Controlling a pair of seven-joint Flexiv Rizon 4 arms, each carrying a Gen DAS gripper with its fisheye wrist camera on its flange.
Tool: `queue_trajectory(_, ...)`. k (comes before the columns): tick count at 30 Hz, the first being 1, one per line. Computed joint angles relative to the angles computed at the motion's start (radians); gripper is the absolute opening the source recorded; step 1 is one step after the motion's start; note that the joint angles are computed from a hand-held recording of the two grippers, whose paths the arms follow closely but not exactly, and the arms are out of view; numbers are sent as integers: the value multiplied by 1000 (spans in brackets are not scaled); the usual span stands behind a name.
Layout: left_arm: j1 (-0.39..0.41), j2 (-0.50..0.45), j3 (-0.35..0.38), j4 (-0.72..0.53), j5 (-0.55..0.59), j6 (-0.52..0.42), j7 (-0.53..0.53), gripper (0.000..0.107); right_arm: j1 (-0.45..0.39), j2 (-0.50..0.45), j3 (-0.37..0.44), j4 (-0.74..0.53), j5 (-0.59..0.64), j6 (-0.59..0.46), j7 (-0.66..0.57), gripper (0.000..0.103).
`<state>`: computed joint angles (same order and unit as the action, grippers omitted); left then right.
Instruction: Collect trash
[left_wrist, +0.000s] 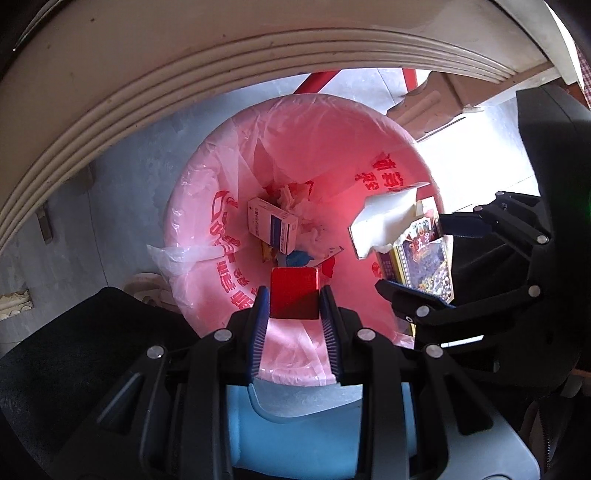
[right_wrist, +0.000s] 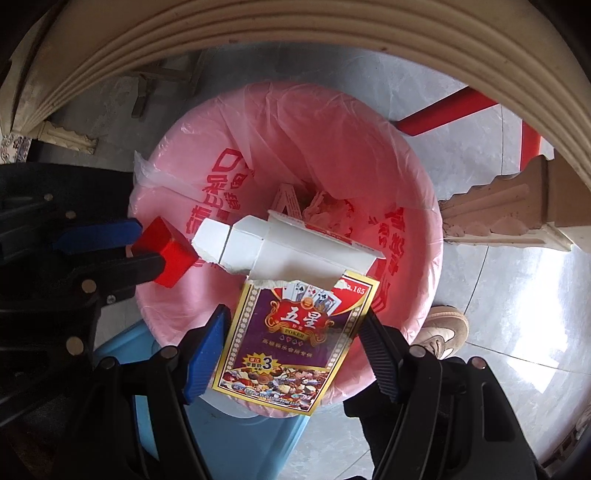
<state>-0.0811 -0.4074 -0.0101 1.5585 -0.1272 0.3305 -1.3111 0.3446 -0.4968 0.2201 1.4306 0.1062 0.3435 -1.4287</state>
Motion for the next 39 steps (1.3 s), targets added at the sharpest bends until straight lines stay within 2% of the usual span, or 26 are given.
queue_trajectory(6, -5, -8, 1, -7, 11, 10, -10, 29, 4, -6, 0, -2, -9, -5, -16, 70)
queue_trajectory(8, -8, -10, 2, -14, 17, 10, -14, 41, 10, -8, -2, 0, -19, -5, -15, 71)
queue_trajectory(9, -7, -11, 0, -19, 15, 8, -14, 50, 13, -10, -3, -1, -26, -6, -13, 72)
queue_trajectory(10, -8, -11, 1, -22, 17, 8, -15, 54, 15, -11, -5, 0, -29, -5, -9, 76)
queue_trajectory(15, -18, -20, 10, -47, 57, -7, -36, 58, 15, -12, -8, 2, -35, 5, 2, 81)
queue_trajectory(24, -25, -10, 10, -44, 84, 23, -37, 59, 16, -2, -10, 12, -53, 9, 16, 81)
queue_trajectory(30, -40, 39, 14, -12, 104, 80, -57, 59, 26, 49, -16, 57, -84, 35, 51, 81)
queue_trajectory(35, -49, 102, 15, 17, 113, 156, -110, 60, 28, 135, -22, 124, -112, 114, 118, 81)
queue_trajectory(37, -49, 135, 12, 35, 97, 194, -130, 67, 26, 176, -25, 156, -121, 150, 161, 81)
queue_trajectory(39, -52, 161, 7, 44, 92, 220, -143, 67, 24, 220, -30, 190, -140, 191, 210, 81)
